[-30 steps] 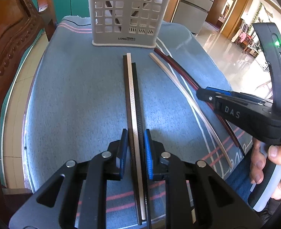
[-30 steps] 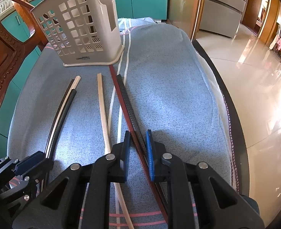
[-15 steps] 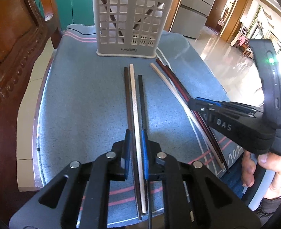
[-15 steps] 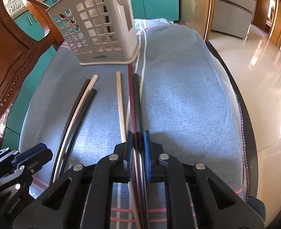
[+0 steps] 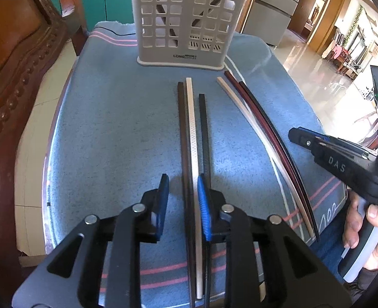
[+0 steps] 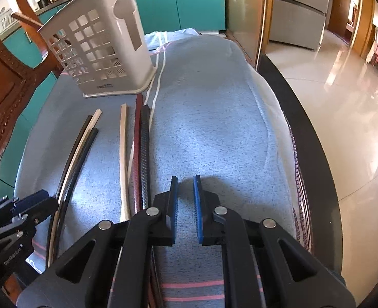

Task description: Organize utensils

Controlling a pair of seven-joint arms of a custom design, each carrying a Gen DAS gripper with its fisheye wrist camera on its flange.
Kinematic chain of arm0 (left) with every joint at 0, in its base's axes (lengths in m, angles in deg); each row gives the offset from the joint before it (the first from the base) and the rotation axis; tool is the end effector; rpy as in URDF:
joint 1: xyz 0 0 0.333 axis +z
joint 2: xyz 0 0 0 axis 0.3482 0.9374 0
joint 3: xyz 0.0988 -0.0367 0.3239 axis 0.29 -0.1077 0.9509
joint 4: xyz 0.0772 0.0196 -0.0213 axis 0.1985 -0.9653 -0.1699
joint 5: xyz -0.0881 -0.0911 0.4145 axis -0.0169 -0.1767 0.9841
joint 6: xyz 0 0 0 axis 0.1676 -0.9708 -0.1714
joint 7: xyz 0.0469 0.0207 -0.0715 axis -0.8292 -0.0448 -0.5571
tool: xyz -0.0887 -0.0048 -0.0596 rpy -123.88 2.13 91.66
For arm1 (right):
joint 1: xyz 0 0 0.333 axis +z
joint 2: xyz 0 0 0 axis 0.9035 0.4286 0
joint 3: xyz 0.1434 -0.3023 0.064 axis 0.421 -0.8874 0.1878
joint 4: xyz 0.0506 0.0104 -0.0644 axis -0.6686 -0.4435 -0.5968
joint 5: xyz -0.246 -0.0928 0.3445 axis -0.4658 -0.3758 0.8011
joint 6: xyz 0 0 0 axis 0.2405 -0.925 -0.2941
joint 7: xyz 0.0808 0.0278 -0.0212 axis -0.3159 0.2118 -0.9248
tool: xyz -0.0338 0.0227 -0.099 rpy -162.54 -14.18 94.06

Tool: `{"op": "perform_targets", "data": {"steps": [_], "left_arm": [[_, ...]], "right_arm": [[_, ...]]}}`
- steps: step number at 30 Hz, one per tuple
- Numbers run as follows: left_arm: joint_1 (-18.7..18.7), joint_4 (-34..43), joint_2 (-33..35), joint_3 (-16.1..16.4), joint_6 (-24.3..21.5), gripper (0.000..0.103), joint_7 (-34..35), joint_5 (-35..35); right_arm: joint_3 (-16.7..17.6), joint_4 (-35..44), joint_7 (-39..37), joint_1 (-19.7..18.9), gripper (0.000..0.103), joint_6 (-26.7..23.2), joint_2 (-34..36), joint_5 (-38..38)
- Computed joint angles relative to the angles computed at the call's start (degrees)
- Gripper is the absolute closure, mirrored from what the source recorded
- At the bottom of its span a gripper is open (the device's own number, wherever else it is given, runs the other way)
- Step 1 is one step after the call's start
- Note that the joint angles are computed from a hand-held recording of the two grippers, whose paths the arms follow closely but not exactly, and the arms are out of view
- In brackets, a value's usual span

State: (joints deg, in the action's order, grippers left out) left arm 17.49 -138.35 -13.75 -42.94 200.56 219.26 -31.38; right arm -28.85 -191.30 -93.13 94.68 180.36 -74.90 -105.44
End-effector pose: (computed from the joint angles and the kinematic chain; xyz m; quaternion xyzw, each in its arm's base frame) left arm 0.6074 -0.1312 0.4194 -0.3873 0.8845 -0.2558 0.0470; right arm 0.4925 0.3761 0.4237 -0.4544 0.8445 -0.2149 0.1851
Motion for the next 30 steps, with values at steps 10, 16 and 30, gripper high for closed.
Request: {"op": "perform_targets", "data": {"steps": [10,16,30], "left_arm": [[1.2,5.3,3.4,0.0,-4.2,0.075,-3.0,-1.3],[2.3,8.5,5.6,-0.7,-5.4,0.074,-4.6,-2.3],[-0.2,6.6,6.4,-1.7,2.4,0.065,-10.3,7.8]], "right_arm": [[0.3,-1.0,-0.2,-0.1,0.084,1.0,-0.9,-0.3],[0.4,-1.6,-0.7,-0.3,0.078,2.5,-1.0,-0.7],[-0.5,2.2,-6.6,-0.6,0.077,4.0,2.2,-0.8]]}}
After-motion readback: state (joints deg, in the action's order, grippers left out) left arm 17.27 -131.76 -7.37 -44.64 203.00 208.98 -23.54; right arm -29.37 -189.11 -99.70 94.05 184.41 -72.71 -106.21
